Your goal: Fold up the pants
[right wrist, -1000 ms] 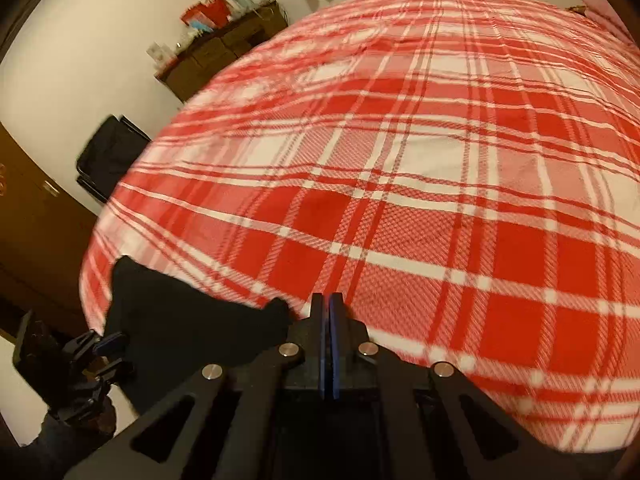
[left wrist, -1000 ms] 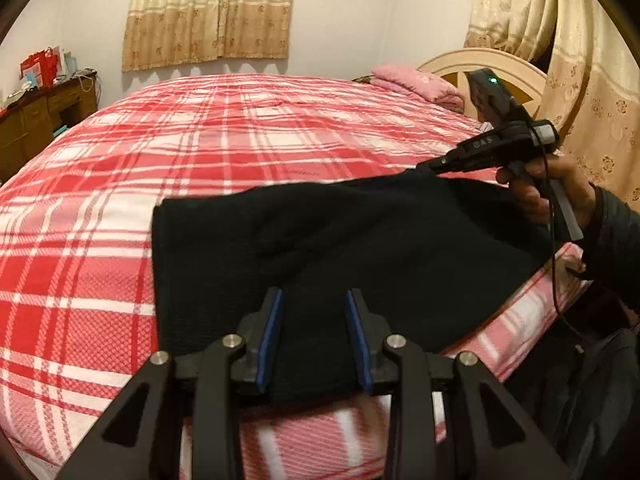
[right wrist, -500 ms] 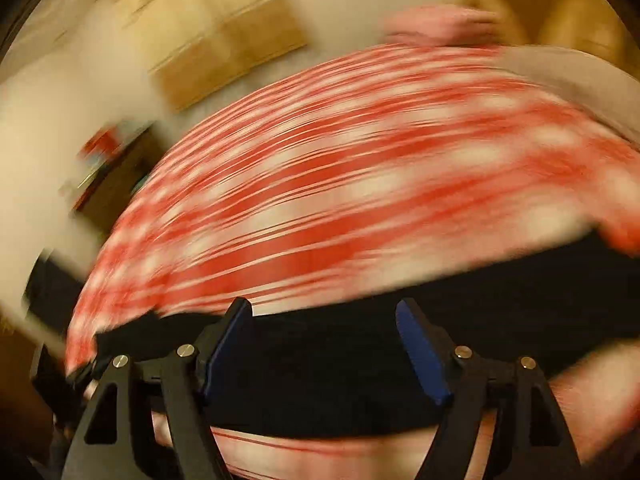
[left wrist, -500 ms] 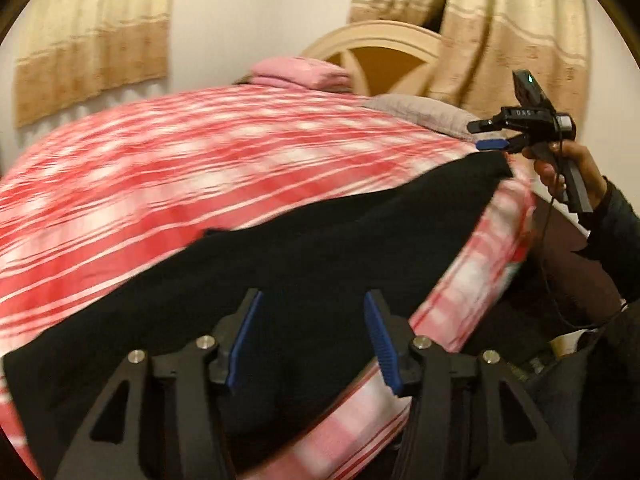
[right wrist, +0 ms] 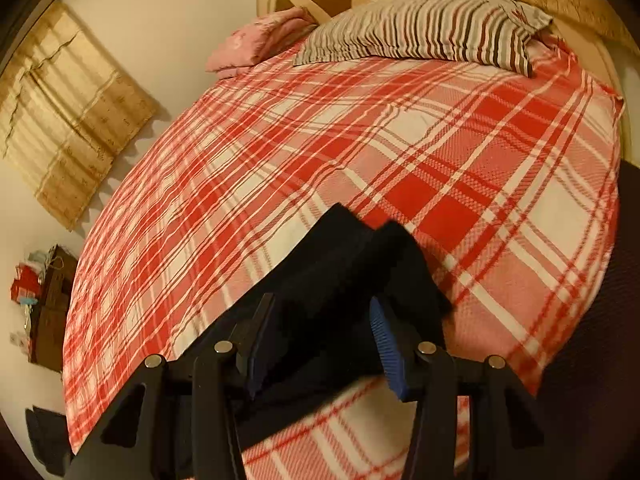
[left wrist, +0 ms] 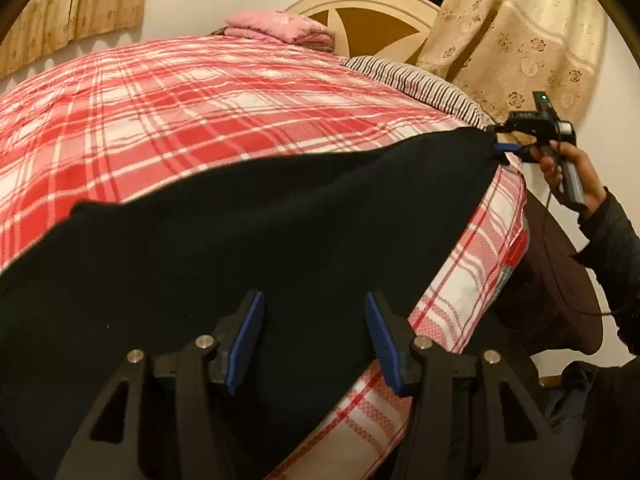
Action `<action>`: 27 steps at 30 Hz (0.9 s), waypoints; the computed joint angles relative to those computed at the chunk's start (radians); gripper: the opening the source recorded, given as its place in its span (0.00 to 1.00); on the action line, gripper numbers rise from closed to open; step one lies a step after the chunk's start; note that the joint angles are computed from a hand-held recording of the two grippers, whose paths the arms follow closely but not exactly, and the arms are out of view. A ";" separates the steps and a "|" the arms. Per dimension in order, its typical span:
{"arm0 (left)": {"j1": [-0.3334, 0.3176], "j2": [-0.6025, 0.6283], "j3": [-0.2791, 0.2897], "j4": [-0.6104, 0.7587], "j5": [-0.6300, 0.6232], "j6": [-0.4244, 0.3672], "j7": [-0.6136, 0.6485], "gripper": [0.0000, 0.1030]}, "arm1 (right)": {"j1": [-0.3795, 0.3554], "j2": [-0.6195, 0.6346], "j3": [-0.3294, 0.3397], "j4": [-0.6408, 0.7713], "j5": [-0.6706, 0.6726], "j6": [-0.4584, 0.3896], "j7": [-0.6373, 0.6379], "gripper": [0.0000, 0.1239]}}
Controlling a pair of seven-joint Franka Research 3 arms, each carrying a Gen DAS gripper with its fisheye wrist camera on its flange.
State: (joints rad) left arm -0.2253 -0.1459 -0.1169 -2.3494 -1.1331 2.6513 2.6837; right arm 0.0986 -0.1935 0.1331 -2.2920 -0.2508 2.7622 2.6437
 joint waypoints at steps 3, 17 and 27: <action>0.002 -0.008 0.004 -0.003 0.000 -0.011 -0.003 0.54 | 0.010 0.023 -0.014 0.020 0.027 0.021 -0.037 0.22; 0.010 0.001 0.003 -0.001 -0.080 -0.014 0.038 0.54 | 0.057 0.060 -0.048 0.108 0.139 0.411 -0.329 0.02; 0.021 0.002 -0.007 0.006 -0.025 -0.026 0.034 0.54 | 0.207 -0.019 -0.224 -0.204 0.517 0.452 -0.468 0.02</action>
